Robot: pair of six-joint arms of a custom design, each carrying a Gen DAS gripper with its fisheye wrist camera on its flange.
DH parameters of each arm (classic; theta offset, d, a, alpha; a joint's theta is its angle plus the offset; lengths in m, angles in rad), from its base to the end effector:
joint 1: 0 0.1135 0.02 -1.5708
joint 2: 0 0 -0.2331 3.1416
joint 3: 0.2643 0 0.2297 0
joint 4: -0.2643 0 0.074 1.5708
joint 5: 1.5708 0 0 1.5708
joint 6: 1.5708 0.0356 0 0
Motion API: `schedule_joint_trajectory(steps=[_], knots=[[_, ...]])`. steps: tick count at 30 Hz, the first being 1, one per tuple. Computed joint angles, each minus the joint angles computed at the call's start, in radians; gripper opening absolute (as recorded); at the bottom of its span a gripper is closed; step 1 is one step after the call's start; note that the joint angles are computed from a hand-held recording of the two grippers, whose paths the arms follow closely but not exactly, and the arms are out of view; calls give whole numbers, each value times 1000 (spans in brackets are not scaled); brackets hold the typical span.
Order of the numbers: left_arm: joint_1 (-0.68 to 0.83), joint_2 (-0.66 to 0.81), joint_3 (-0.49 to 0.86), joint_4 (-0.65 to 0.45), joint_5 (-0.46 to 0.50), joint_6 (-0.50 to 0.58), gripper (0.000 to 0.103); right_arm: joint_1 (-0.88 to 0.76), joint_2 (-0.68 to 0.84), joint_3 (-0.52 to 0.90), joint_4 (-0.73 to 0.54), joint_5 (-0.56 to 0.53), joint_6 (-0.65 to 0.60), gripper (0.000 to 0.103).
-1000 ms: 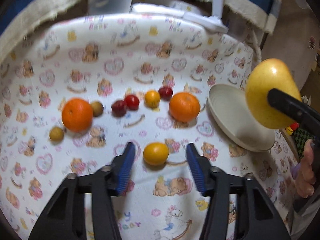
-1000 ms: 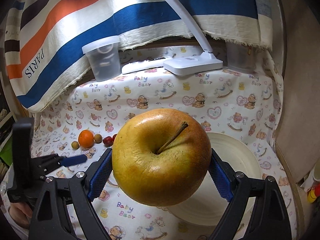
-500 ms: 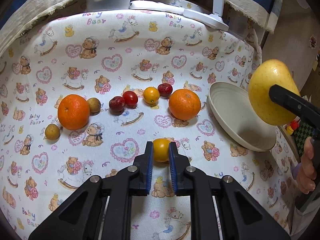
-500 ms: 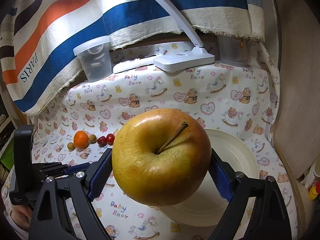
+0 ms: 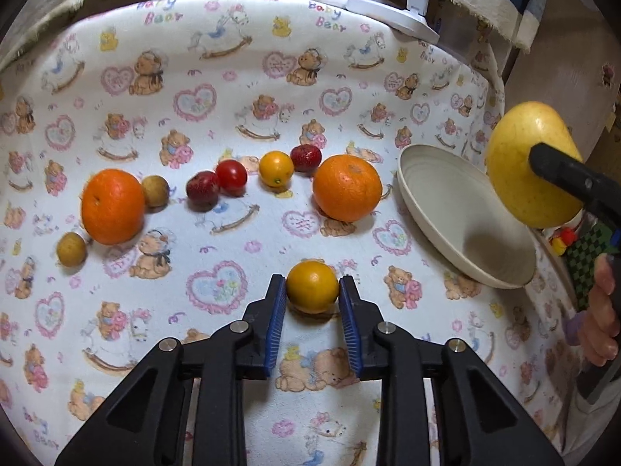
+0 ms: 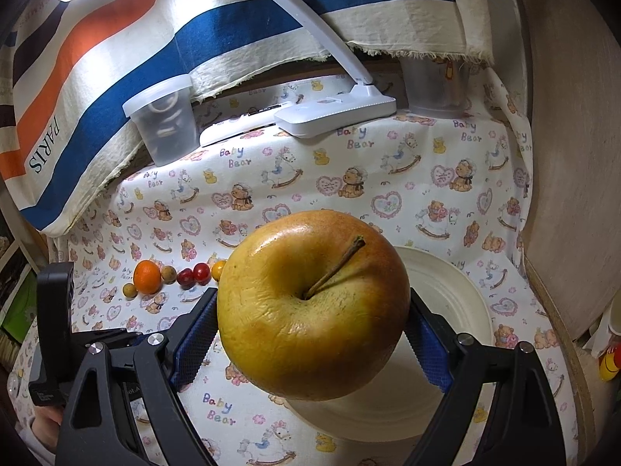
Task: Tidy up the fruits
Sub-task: 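Grasp the small yellow tangerine with the left tool while the right tool lifts the apple, then lower the apple onto the white plate and open the right tool while the left tool carries the tangerine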
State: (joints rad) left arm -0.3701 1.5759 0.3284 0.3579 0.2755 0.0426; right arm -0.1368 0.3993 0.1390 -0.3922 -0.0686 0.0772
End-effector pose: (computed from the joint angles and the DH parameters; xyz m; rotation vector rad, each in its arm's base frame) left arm 0.1985 -0.0874 0.0713 0.6253 2.3944 -0.4809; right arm 0.1211 -0.0142 0.1385 0.1998 2.2128 0.0435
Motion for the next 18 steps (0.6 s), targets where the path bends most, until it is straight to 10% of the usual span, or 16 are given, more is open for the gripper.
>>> schedule_joint_trajectory(steps=[13, 18], knots=[[7, -153, -79, 43, -36, 5, 27, -132, 38, -3, 64, -57, -58, 91], [14, -154, -93, 81, -60, -1, 27, -301, 272, 3, 246, -160, -92, 91]])
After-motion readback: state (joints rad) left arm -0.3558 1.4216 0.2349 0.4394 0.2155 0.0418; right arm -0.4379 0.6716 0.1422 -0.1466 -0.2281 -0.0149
